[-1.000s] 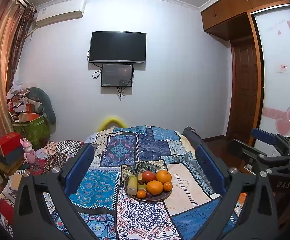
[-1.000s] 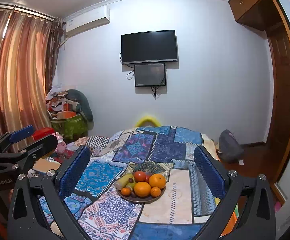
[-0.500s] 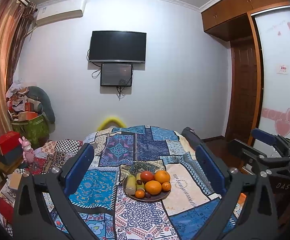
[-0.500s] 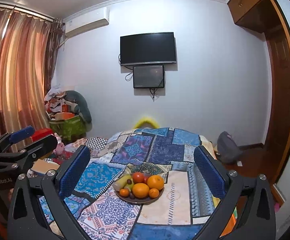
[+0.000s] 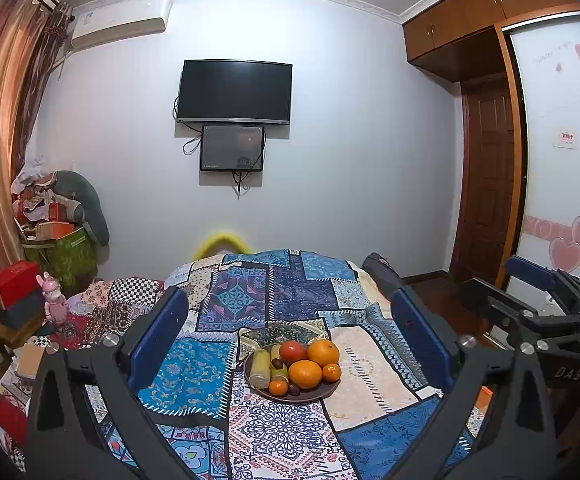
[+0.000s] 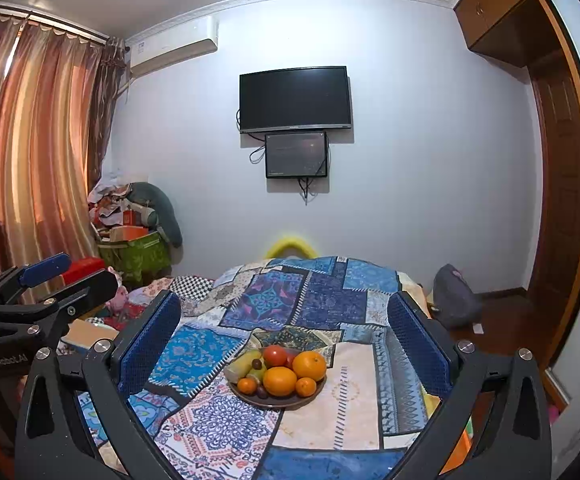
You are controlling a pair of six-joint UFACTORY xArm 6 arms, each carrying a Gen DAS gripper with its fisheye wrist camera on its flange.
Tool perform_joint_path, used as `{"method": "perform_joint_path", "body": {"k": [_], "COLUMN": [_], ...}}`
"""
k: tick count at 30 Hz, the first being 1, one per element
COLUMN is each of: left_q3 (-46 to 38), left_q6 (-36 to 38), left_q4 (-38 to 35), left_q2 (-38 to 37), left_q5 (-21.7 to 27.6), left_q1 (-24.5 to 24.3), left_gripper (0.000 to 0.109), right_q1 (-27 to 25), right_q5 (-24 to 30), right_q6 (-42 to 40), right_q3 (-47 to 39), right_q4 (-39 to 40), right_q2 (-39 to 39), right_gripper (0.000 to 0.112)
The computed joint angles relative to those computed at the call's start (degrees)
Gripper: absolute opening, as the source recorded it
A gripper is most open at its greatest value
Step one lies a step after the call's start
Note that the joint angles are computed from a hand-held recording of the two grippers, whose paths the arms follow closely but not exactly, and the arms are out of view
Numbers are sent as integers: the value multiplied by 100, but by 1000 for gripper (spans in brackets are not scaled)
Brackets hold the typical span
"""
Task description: Organize fruits
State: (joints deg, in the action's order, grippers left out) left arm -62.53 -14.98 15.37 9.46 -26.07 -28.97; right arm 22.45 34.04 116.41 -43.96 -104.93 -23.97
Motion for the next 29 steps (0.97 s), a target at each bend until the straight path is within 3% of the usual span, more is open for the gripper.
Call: {"method": "perform_joint_path", "body": {"k": [12,29], "left_q3": [-213,-294], "left_q6": [-727,-703], "left_q4": [748,876], "left_q2": [91,173], "left_q5": [164,218], "left_q1": [188,144], "left_gripper": [103,103], "right_q1": [13,-73], "right_q5": [19,-124], "right_q6": [51,-44], "right_q3": [36,48], "right_q4": [-42,107], "right_q2": [-26,-35], "right_gripper": [103,103]}}
